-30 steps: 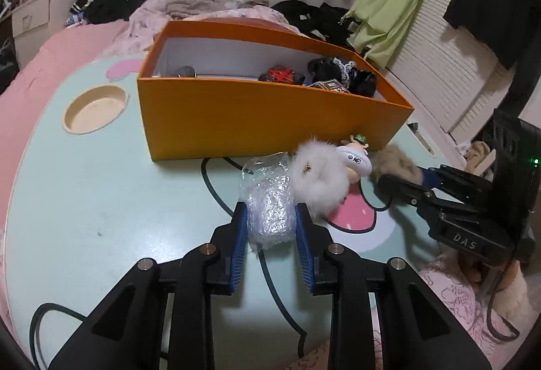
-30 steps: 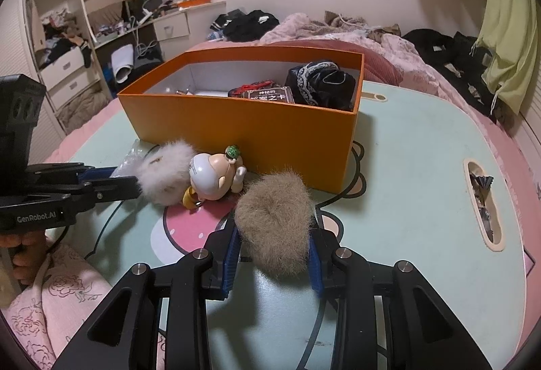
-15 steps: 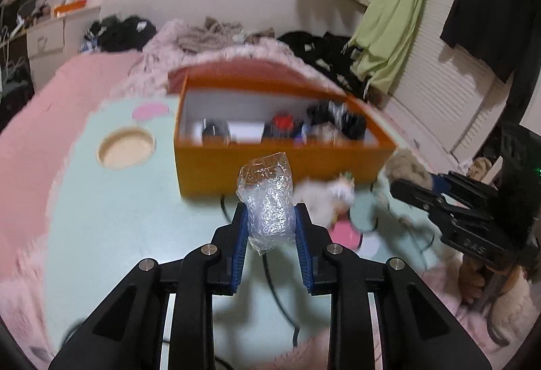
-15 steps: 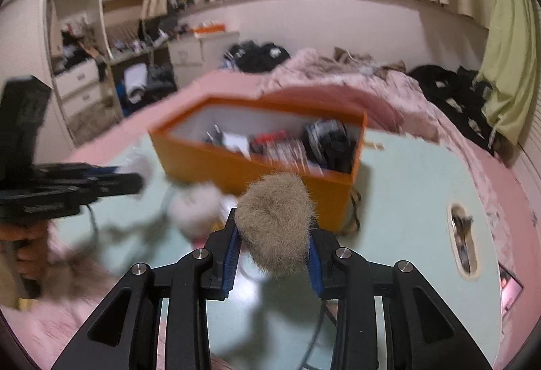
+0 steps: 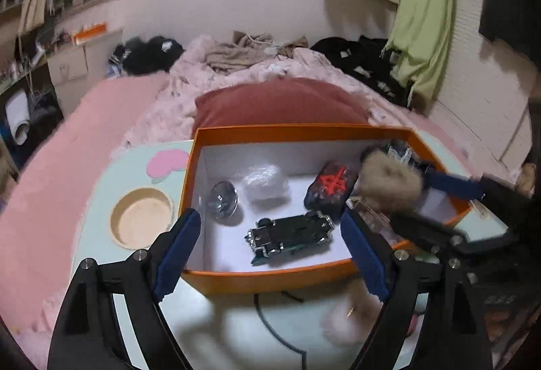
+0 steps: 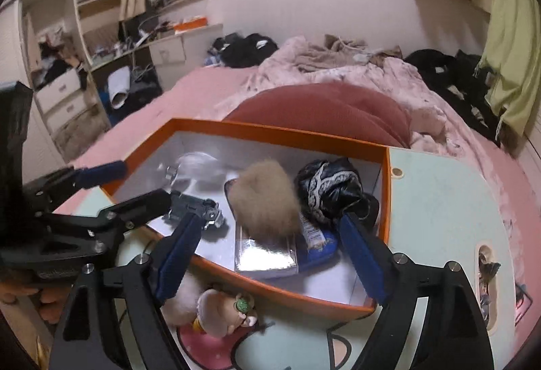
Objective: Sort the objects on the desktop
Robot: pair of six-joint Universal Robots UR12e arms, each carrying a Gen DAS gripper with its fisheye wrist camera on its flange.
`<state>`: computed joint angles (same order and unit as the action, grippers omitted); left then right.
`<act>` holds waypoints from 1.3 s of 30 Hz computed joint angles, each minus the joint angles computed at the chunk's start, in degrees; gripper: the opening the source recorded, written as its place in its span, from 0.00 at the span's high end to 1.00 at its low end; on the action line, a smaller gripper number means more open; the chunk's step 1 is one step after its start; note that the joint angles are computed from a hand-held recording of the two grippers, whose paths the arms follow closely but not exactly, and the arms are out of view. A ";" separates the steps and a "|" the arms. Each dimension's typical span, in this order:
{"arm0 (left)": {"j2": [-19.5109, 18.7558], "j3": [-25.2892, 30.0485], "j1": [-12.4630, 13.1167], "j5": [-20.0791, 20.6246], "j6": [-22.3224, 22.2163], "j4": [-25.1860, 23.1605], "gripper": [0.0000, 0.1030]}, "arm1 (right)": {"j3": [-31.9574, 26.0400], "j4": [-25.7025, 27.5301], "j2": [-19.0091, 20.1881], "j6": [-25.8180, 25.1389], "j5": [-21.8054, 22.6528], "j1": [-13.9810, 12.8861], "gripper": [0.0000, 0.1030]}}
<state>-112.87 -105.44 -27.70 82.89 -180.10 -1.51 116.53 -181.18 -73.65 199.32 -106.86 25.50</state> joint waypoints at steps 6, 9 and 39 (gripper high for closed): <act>0.01 -0.32 -0.64 1.07 0.45 0.78 0.17 | 0.86 -2.97 0.18 -1.02 -0.57 0.29 0.18; 0.13 -0.82 -0.37 0.35 0.43 1.60 0.17 | 1.03 -3.16 0.05 -0.95 -0.64 0.14 0.18; 4.20 -6.39 -1.04 1.56 3.72 -10.92 0.00 | 7.40 10.16 -4.42 3.90 -2.98 3.10 0.00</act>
<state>-108.67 -111.83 -28.75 84.45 -176.38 -12.43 123.93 -171.02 -78.07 203.22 -109.84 28.60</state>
